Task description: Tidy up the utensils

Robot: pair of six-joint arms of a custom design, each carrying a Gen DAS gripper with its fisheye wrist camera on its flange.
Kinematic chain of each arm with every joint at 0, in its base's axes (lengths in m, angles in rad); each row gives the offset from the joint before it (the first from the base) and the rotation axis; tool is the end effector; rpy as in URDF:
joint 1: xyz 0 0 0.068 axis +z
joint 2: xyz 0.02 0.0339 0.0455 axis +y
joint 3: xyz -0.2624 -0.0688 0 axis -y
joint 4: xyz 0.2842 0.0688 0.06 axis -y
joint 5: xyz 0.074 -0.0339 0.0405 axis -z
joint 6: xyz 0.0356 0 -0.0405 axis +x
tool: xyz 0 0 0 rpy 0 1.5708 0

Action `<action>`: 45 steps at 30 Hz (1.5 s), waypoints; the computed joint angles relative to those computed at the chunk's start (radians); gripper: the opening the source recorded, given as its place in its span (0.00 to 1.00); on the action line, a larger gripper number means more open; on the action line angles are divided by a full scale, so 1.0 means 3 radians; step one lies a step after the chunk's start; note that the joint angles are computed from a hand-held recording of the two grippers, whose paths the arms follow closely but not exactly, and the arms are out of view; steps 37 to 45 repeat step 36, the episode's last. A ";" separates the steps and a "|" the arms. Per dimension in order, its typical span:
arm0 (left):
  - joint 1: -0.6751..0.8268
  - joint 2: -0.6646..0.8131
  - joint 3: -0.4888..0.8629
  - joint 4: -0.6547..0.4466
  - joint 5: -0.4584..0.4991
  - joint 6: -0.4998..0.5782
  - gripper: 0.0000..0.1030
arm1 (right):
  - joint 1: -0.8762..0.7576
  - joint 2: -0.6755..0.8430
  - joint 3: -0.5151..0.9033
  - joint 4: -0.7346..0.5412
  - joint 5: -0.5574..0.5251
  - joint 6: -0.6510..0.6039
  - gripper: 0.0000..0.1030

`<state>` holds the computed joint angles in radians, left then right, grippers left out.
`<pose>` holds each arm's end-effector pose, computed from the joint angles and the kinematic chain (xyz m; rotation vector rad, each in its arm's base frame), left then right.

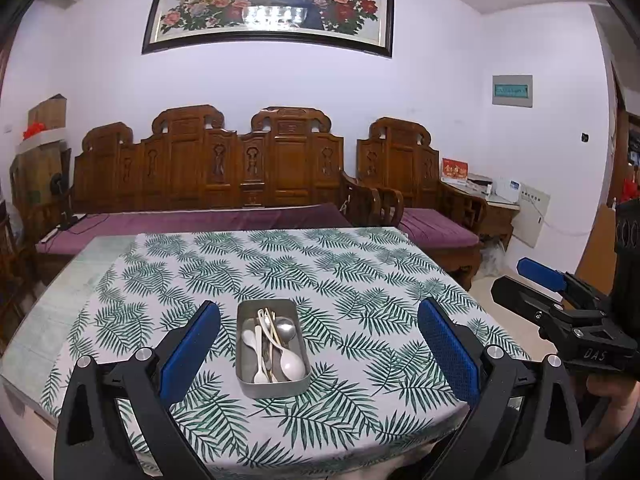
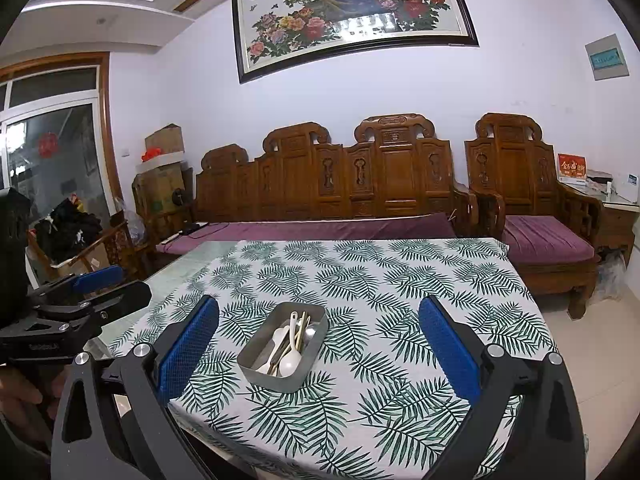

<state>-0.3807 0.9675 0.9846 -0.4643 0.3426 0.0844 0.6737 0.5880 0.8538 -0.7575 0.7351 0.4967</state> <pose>0.2288 -0.1044 0.3479 0.6791 1.9136 -0.5329 0.1311 0.0741 0.3442 0.2655 1.9103 0.0184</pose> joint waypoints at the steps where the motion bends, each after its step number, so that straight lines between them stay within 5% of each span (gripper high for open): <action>1: 0.0001 0.0000 0.0000 0.0002 0.0002 0.0005 0.92 | -0.0014 -0.0008 -0.0001 -0.0002 -0.0012 -0.0006 0.98; 45: -0.0040 -0.0038 0.0002 -0.0003 -0.0040 -0.0031 0.92 | 0.0087 0.0050 0.0028 0.0000 0.0070 0.0047 0.98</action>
